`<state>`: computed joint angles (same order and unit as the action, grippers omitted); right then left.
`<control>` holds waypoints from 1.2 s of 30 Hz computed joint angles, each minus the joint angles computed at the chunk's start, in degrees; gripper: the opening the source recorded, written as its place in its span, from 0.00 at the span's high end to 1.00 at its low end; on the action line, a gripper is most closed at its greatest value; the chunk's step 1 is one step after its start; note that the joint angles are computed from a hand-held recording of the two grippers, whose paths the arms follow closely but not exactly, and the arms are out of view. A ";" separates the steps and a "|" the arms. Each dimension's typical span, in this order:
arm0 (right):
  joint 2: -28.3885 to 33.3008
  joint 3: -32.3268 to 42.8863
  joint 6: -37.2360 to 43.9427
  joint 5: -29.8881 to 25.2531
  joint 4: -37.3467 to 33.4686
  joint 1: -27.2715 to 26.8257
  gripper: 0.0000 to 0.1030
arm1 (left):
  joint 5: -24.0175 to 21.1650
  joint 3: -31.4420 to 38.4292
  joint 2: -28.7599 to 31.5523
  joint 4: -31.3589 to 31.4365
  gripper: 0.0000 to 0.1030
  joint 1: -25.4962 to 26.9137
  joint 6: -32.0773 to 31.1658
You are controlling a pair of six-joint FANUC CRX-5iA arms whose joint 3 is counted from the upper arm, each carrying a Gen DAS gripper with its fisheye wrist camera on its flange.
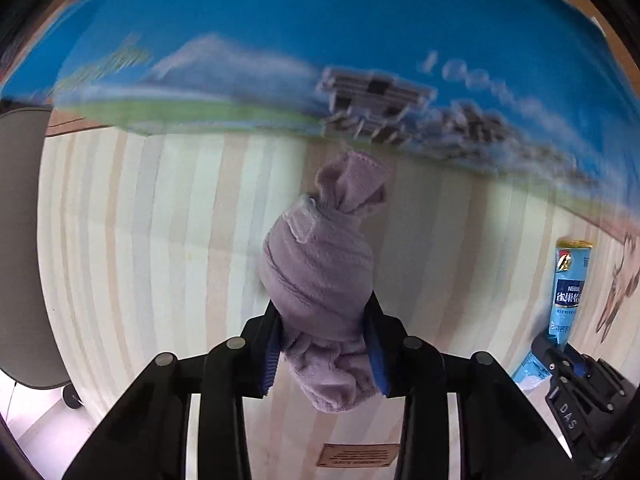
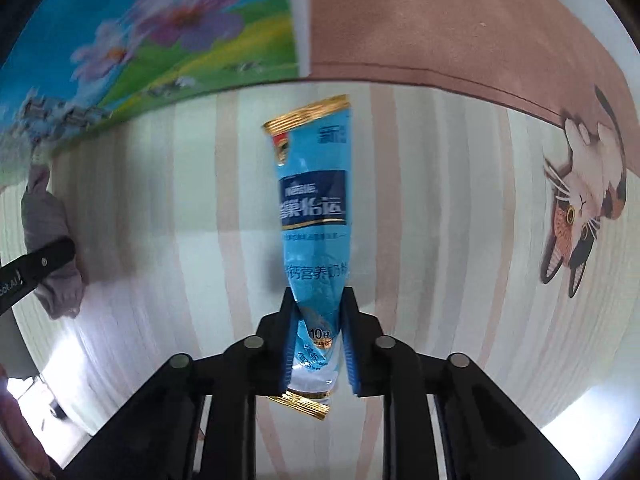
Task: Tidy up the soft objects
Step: 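Lower the cloth and drink pouch into the box and open both grippers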
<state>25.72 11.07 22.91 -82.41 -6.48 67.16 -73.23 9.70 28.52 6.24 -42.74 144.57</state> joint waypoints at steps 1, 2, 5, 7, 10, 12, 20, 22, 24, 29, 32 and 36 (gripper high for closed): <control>-0.20 0.34 0.63 0.12 -0.72 0.02 0.82 | 0.32 -0.67 -0.40 0.45 0.68 -0.30 0.12; -0.42 0.52 1.17 0.31 -1.23 -0.15 0.83 | 1.35 -2.28 -1.63 1.17 0.68 -0.55 0.22; -2.07 1.66 1.53 0.72 -0.90 0.78 0.83 | 1.83 -3.69 -4.61 0.62 0.69 -1.84 1.29; -3.85 2.48 1.19 1.77 -1.40 0.74 0.83 | 2.22 -4.03 -7.06 0.09 0.69 -2.52 1.80; -5.83 5.00 1.27 2.54 -0.69 0.78 0.83 | 1.84 -2.07 -10.79 -1.94 0.69 -3.01 2.15; -6.16 8.72 2.30 1.80 0.98 0.61 0.83 | 0.89 -0.06 -12.71 -3.65 0.69 -2.48 1.65; 3.06 32.06 9.81 -10.72 11.69 -2.70 0.83 | -10.92 14.73 -11.43 -11.24 0.68 6.03 -8.42; 8.21 40.06 11.85 -15.45 12.96 -4.90 0.83 | -12.91 16.53 -9.62 -11.61 0.68 8.85 -11.43; 14.53 49.22 13.35 -20.30 13.48 -6.81 0.83 | -14.50 18.36 -6.85 -11.40 0.68 10.42 -13.31; 21.47 53.71 15.44 -23.13 14.13 -9.53 0.83 | -18.12 21.12 -0.54 -10.38 0.68 12.89 -18.00; 20.82 47.59 14.49 -20.20 13.96 -9.47 0.83 | -18.54 20.45 0.81 -9.13 0.68 13.42 -18.78; 18.94 39.98 13.23 -17.19 13.42 -9.71 0.82 | -19.10 20.81 2.96 -6.26 0.65 14.63 -19.91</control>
